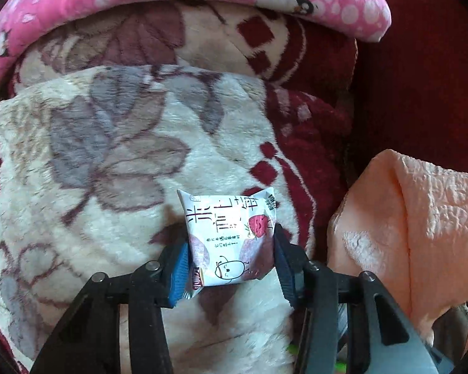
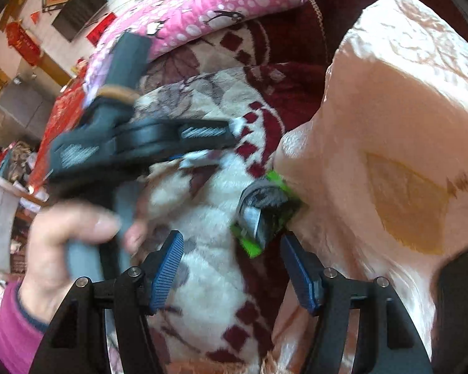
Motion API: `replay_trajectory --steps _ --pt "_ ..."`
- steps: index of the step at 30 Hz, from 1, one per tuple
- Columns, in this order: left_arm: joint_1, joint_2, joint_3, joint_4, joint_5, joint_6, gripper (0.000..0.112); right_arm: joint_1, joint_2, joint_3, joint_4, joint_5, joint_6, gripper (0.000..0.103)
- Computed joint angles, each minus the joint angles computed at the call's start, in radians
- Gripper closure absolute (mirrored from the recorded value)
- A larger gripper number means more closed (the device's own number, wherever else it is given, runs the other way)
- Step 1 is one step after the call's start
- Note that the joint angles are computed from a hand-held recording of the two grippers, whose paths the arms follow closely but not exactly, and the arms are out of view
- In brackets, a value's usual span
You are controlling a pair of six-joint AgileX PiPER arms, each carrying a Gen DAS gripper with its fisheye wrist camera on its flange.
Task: Organize snacks
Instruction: 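Grasp the white printed pouch with left gripper while right grasps the green-black pack, then carry the white pouch and green-black pack into the tray and open both grippers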
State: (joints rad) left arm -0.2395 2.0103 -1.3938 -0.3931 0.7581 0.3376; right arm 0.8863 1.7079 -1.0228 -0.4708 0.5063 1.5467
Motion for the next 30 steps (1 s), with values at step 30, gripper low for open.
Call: replay_trajectory --steps 30 --pt "0.654 -0.588 0.498 -0.111 0.079 0.492 0.065 0.189 0.155 -0.298 0.043 0.084 -0.142 0.065"
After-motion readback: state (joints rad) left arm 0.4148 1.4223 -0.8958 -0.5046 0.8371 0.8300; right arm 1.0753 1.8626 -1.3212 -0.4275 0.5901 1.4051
